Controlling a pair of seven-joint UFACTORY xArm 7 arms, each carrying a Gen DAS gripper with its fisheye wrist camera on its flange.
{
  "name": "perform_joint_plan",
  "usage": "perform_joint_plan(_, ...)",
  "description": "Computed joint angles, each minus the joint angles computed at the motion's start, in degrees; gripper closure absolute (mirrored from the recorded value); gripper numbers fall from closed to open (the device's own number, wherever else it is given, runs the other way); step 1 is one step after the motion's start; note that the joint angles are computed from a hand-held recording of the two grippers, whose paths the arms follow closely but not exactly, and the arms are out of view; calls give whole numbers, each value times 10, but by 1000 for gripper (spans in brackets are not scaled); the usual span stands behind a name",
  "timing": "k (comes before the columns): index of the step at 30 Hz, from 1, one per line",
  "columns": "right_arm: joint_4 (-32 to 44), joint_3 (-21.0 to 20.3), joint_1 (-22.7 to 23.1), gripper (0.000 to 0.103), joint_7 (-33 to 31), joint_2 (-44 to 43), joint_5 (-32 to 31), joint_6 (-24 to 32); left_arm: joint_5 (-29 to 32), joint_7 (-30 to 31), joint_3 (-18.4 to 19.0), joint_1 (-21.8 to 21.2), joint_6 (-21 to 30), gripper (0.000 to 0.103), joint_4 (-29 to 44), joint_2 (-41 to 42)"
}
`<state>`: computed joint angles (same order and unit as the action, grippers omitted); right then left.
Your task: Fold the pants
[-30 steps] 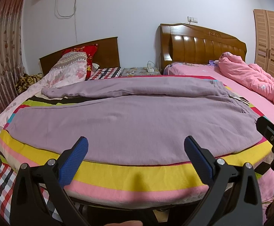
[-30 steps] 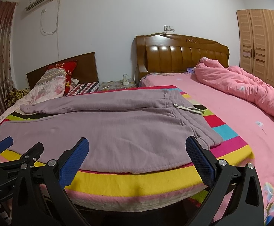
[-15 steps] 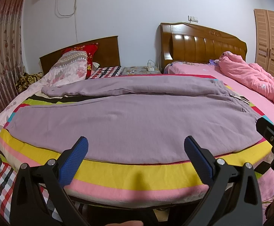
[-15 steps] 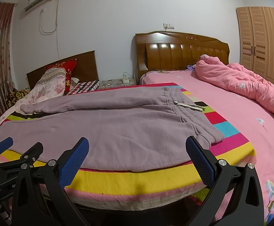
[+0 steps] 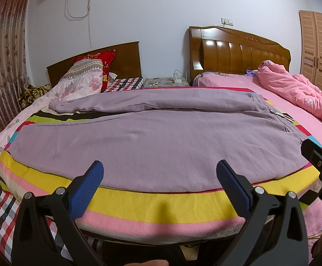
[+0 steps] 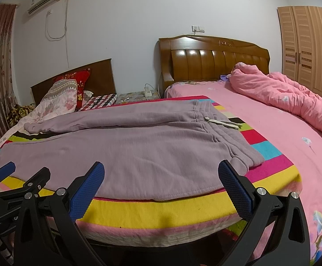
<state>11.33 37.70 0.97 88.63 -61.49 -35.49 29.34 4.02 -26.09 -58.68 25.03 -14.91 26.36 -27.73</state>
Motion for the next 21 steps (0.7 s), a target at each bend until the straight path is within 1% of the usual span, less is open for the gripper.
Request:
perform_joint_plan(19,-3,-8,0,4,1,9,3,-11,-1,4,3,-3,-1,1,-6,4)
perform_joint_plan(20,-5,-12,-2,4,-3,8,0,-19,5,11,14,-11,-4,1,-4,15)
perform_joint_plan(21,-8,-21,-3,4,-11,5,-5,-30,15,24,39,-31,-10,1,-3,34)
